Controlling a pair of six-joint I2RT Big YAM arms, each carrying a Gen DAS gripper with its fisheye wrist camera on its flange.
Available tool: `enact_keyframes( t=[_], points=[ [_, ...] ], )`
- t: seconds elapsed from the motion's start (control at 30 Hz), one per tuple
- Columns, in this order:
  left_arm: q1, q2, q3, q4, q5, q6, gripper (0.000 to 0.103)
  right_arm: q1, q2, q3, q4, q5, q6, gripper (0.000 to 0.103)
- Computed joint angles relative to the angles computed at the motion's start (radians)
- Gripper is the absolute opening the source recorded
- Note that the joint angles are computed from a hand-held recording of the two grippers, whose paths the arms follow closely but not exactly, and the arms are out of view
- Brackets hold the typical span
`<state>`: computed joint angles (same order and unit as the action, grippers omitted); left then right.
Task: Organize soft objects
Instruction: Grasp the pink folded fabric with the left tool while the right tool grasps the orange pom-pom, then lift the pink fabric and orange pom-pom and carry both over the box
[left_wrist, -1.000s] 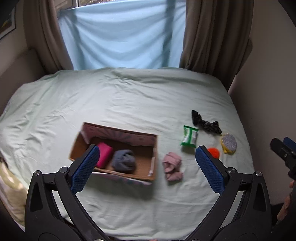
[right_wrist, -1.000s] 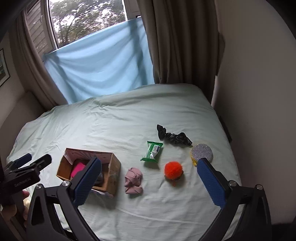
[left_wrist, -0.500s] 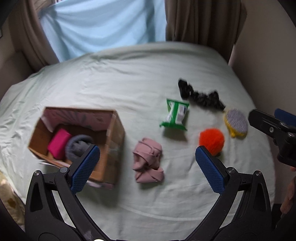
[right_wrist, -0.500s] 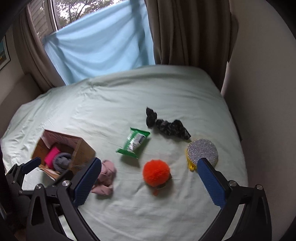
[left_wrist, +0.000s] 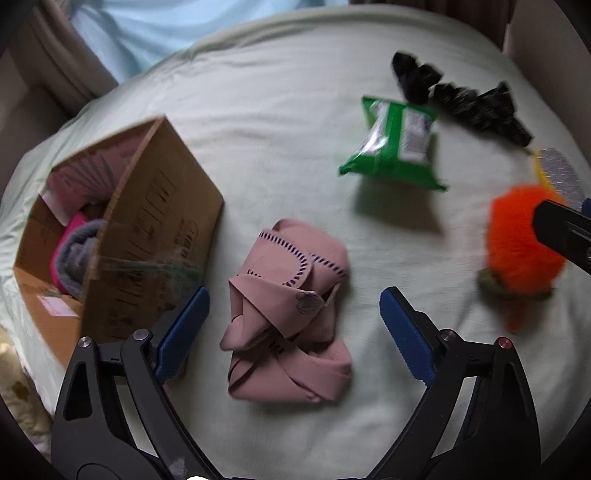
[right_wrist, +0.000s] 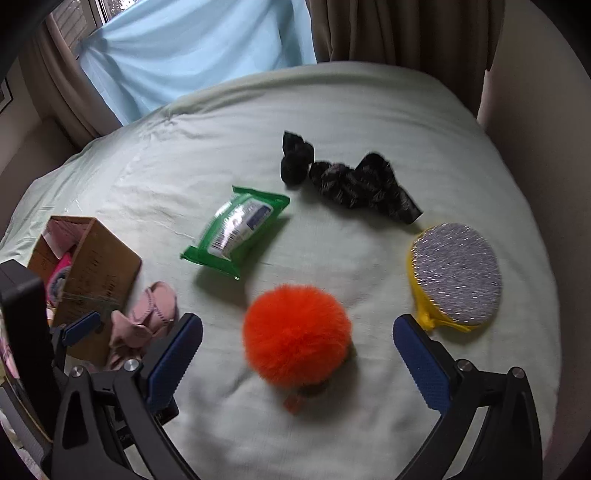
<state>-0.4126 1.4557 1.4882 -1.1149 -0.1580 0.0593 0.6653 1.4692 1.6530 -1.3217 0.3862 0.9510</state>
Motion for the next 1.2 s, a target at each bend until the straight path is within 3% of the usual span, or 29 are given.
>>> enact_keyframes(
  t=[0.13,0.37,0.4,0.47,0.57,0.7,0.8,1.03,1.2],
  points=[
    [0.017,0.033,-0.003,-0.012,0.008,-0.012,0.084,-0.020,0.006,-0.049,0.054,-0.019,-0.012,0.103],
    [0.039,0.054,0.008,-0.024,0.068,-0.023,0.082,-0.033,0.020,-0.088,0.092,-0.039,-0.031,0.095],
    [0.046,0.059,0.015,-0.032,0.083,-0.024,0.081,-0.034,0.021,-0.093,0.093,-0.038,-0.031,0.092],
    [0.064,0.071,0.033,-0.053,0.123,-0.041,0.065,-0.036,0.023,-0.099,0.092,-0.046,-0.030,0.082],
    [0.077,0.087,0.053,-0.076,0.159,-0.055,0.049,-0.041,0.031,-0.101,0.083,-0.063,-0.027,0.070],
    [0.077,0.096,0.071,-0.090,0.165,-0.044,0.039,-0.033,0.034,-0.096,0.071,-0.041,-0.028,0.047],
    [0.083,0.103,0.088,-0.099,0.172,-0.041,0.036,-0.030,0.037,-0.091,0.059,-0.036,-0.018,0.038],
    [0.097,0.110,0.147,-0.131,0.198,-0.027,0.036,-0.022,0.029,-0.076,0.039,-0.016,0.012,0.037],
    [0.096,0.055,0.157,-0.155,0.213,0.004,0.036,-0.006,0.019,-0.036,-0.002,0.017,0.040,0.037]
  ],
)
